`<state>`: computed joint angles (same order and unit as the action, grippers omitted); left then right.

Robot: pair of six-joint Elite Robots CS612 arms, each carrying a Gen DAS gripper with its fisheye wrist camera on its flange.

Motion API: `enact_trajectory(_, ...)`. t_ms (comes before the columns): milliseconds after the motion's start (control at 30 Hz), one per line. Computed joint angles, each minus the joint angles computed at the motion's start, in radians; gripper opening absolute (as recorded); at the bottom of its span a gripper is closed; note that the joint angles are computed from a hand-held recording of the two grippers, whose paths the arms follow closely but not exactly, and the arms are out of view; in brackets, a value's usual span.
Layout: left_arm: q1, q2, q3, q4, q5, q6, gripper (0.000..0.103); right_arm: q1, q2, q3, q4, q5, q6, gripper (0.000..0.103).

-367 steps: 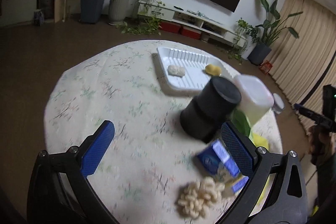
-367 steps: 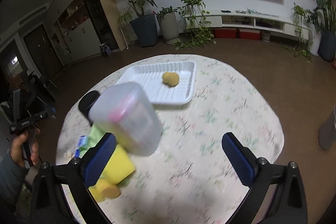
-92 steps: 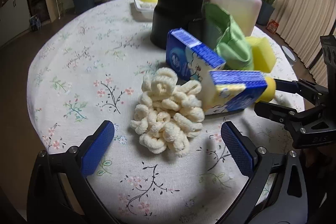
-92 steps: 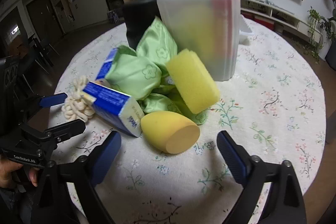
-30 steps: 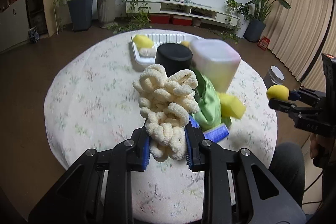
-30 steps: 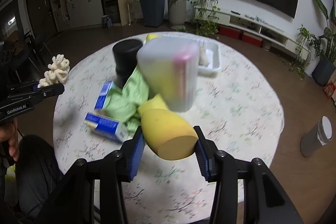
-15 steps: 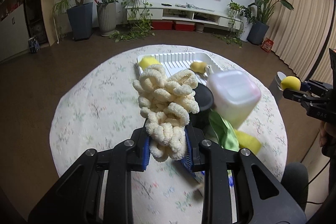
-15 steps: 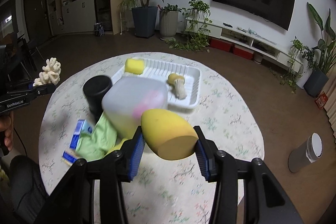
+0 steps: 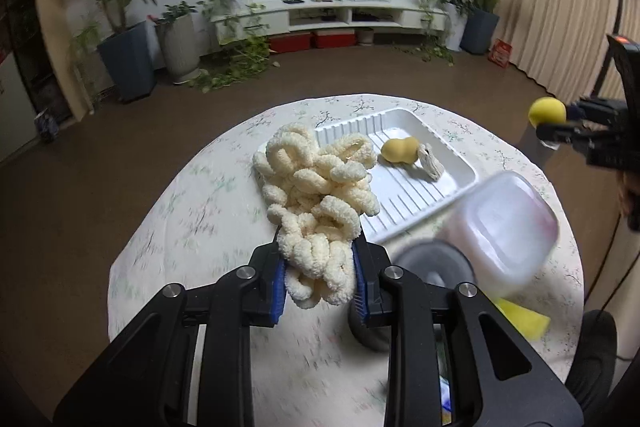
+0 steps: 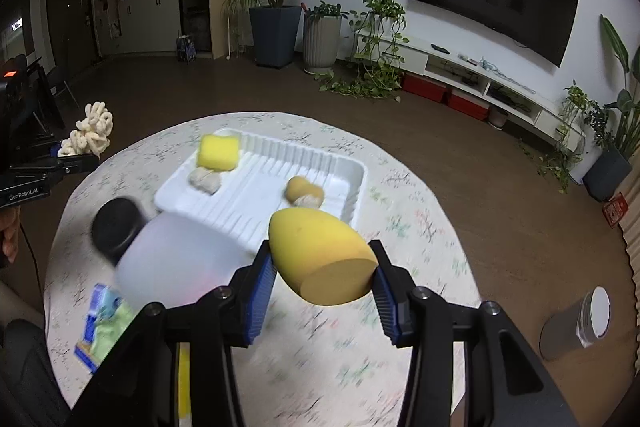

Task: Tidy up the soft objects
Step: 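Carry crocheted coil and tan sponge into the white tray and release both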

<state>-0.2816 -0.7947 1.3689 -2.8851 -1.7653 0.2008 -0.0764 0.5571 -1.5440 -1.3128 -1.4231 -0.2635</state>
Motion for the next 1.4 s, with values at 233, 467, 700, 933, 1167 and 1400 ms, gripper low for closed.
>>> enact_trajectory(233,-0.005,0.13,-0.224,0.184,-0.036,0.093,0.024,0.003,-0.07,0.198,-0.071,0.023,-0.079,0.048)
enact_trajectory(467,-0.023,0.233,-0.413,0.365,-0.1,0.177,0.024,0.018,-0.136,0.396,-0.108,0.064,-0.144,0.048)
enact_trajectory(700,-0.038,0.296,-0.513,0.497,-0.111,0.249,0.024,0.032,-0.161,0.508,-0.124,0.035,-0.171,0.049)
enact_trajectory(933,-0.047,0.319,-0.541,0.547,-0.104,0.279,0.027,0.027,-0.171,0.565,-0.146,0.019,-0.118,0.049)
enact_trajectory(1167,-0.049,0.331,-0.552,0.563,-0.085,0.266,0.041,0.023,-0.175,0.583,-0.153,0.021,-0.093,0.051)
enact_trajectory(1400,-0.049,0.33,-0.545,0.548,-0.09,0.254,0.066,0.017,-0.166,0.571,-0.16,0.031,-0.06,0.053)
